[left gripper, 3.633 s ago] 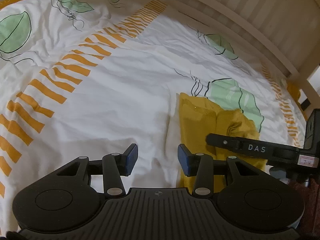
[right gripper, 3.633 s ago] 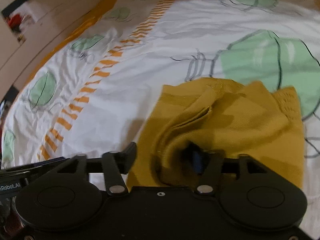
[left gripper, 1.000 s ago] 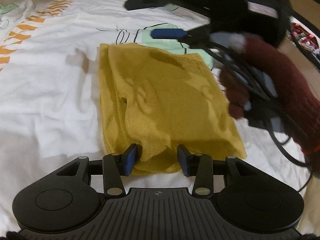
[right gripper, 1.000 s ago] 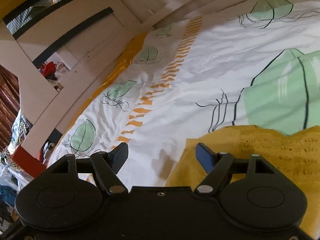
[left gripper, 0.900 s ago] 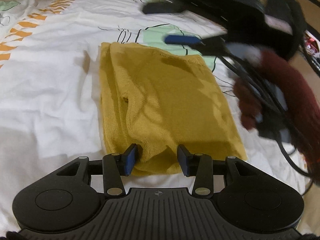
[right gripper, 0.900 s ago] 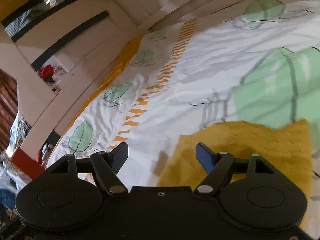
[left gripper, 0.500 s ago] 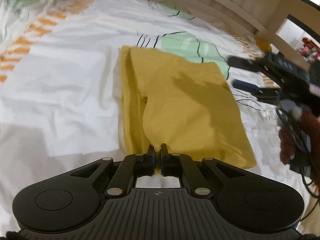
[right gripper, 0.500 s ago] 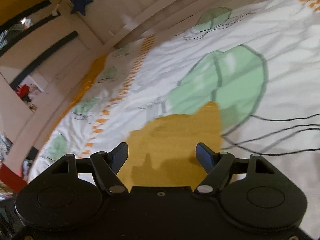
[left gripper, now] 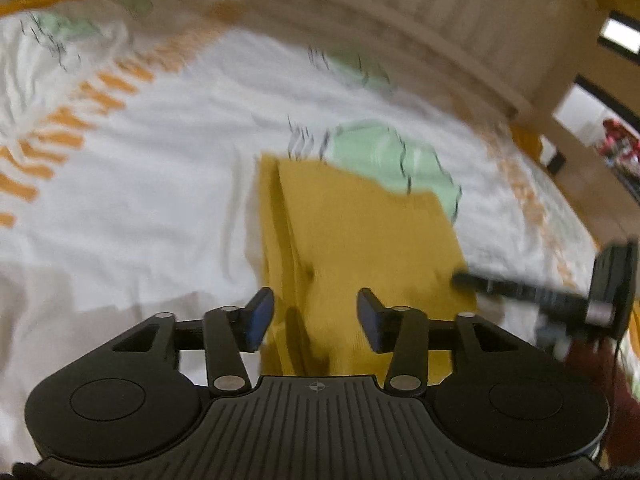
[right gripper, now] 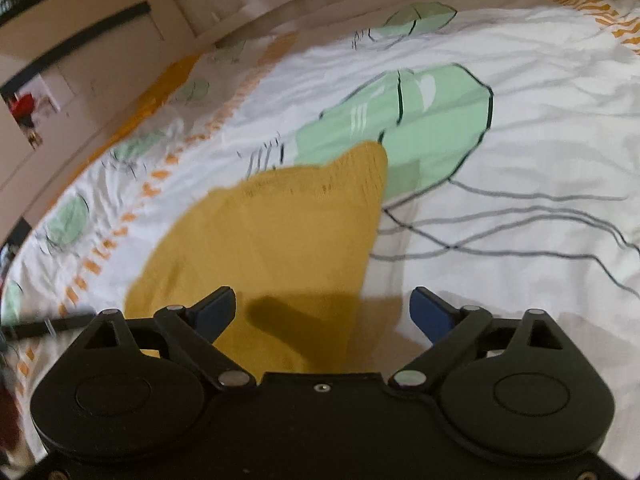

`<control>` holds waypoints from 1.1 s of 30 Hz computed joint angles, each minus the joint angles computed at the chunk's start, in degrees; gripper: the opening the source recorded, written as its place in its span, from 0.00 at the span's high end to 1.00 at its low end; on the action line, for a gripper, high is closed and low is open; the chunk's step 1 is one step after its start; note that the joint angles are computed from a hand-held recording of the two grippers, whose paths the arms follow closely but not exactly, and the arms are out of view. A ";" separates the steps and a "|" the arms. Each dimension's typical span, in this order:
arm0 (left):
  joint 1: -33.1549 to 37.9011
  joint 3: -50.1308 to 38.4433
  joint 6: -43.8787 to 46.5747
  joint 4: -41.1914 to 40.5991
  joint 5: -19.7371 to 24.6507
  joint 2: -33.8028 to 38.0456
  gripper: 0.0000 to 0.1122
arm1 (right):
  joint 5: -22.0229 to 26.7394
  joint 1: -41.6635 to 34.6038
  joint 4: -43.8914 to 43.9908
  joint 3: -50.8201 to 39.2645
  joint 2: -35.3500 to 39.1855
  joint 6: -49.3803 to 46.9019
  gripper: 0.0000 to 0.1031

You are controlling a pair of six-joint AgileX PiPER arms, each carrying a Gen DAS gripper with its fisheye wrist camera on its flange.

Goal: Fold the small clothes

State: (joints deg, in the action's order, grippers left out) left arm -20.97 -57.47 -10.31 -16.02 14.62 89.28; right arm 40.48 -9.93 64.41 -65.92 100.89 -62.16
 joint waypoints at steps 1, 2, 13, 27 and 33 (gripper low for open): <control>0.55 -1.17 -0.37 -0.05 0.29 0.87 0.53 | -0.07 -0.22 0.06 0.54 -0.05 -0.51 0.06; 0.85 -2.65 -1.24 0.08 1.05 2.01 0.53 | -0.06 -0.33 0.50 0.94 0.06 -1.19 0.05; 0.02 -15.66 -4.40 5.40 4.11 11.66 0.52 | 0.95 -1.07 3.45 2.46 0.46 -7.07 0.00; 1.62 -23.71 -3.44 0.43 11.25 19.63 0.54 | 1.36 -1.43 4.65 3.03 0.42 -7.76 0.00; 1.09 -21.34 -10.81 5.90 7.24 18.44 0.90 | 1.39 -1.43 4.79 3.02 0.38 -7.78 0.00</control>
